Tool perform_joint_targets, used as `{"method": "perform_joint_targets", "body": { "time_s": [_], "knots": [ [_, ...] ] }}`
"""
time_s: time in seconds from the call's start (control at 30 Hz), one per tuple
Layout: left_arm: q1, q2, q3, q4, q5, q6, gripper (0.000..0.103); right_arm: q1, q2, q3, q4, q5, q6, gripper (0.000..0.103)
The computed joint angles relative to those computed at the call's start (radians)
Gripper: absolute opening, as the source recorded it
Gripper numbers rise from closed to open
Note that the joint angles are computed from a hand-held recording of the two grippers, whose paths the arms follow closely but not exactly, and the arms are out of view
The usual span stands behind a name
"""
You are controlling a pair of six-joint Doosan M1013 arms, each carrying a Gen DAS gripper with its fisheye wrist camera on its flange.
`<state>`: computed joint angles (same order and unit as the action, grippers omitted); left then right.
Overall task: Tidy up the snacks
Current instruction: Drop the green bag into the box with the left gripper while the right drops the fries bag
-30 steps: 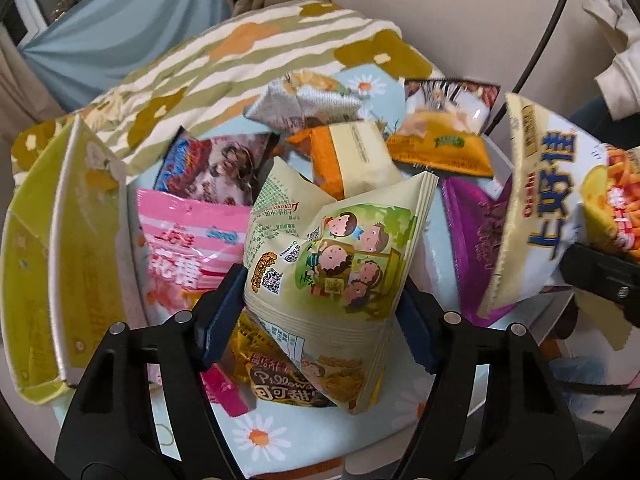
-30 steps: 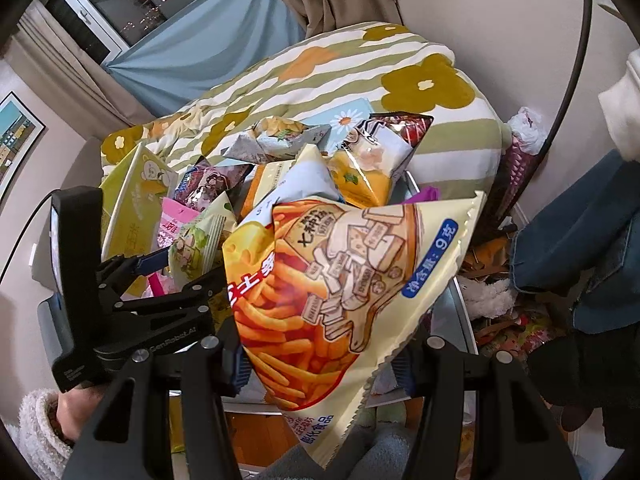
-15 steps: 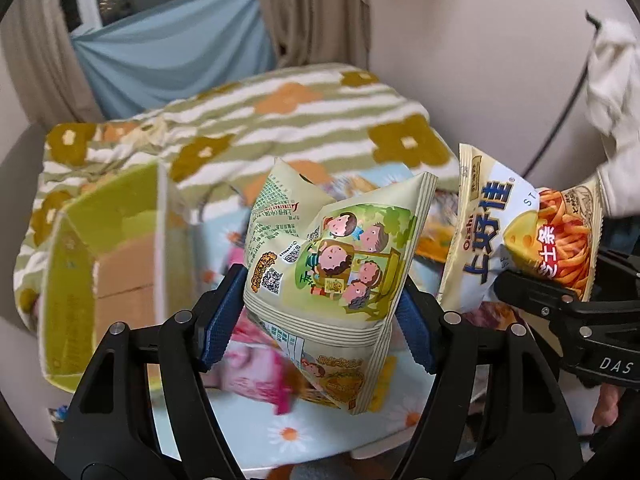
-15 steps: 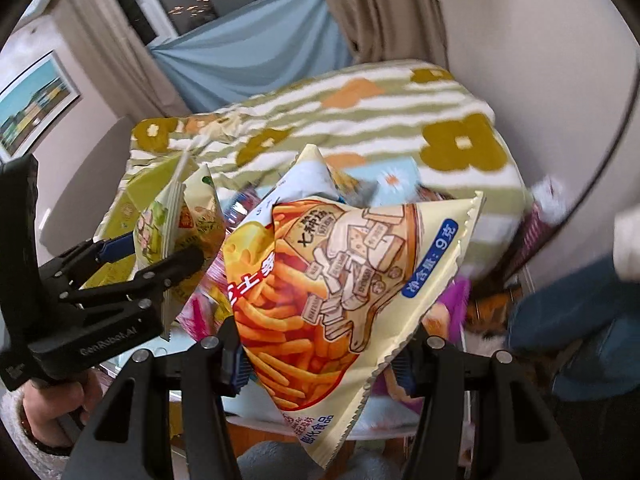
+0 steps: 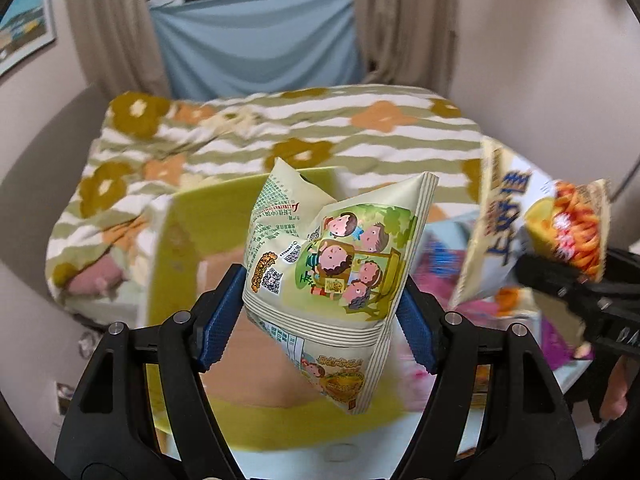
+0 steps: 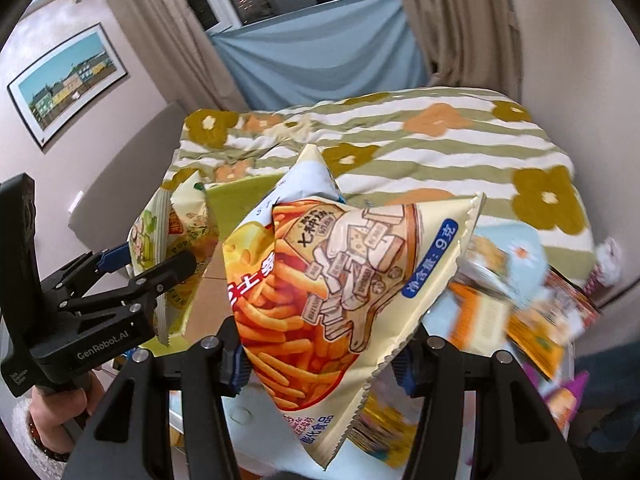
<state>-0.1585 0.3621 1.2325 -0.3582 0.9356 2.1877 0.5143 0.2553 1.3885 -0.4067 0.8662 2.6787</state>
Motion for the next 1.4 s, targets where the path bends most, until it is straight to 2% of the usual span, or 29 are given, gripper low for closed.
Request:
{"method": "perform_joint_targets", "body": {
  "time_s": [0.2,0.43,0.5,0.57,0.6,0.67,0.77,0.97,1.17,1.4],
  "knots": [
    [0.052,0.136,-0.151,0.054,0.058,-0.029,0.073,-0.018,0.132,-0.168,0.033,0.042,-0.051,0.052],
    [0.053,0.254,-0.278,0.077,0.12,-0.015,0.073,-0.028,0.249,-0.313,0.039,0.119,-0.049,0.052],
    [0.046,0.271,-0.293,0.086,0.124,-0.004,0.079,-0.03,0.268,-0.332,0.03,0.136,-0.029,0.052],
    [0.036,0.276,-0.294,0.106,0.126,0.005,0.098,-0.035,0.284,-0.352,0.048,0.159,-0.054,0.053],
    [0.03,0.271,-0.284,0.12,0.112,0.008,0.103,-0.034,0.293,-0.367,0.049,0.19,-0.063,0.053],
    [0.029,0.262,-0.265,0.114,0.09,0.025,0.103,-0.034,0.301,-0.379,0.04,0.215,-0.067,0.053],
    [0.032,0.259,-0.266,0.12,0.109,0.015,0.103,-0.039,0.311,-0.399,0.068,0.246,-0.093,0.053],
    [0.06,0.224,-0.237,0.124,0.104,-0.034,0.103,-0.036,0.312,-0.409,0.068,0.258,-0.142,0.053],
    [0.081,0.207,-0.224,0.13,0.102,-0.093,0.103,-0.056,0.343,-0.458,0.149,0.201,-0.243,0.053],
    [0.09,0.201,-0.202,0.134,0.094,-0.111,0.103,-0.076,0.411,-0.523,0.255,0.189,-0.32,0.053]
  ]
}}
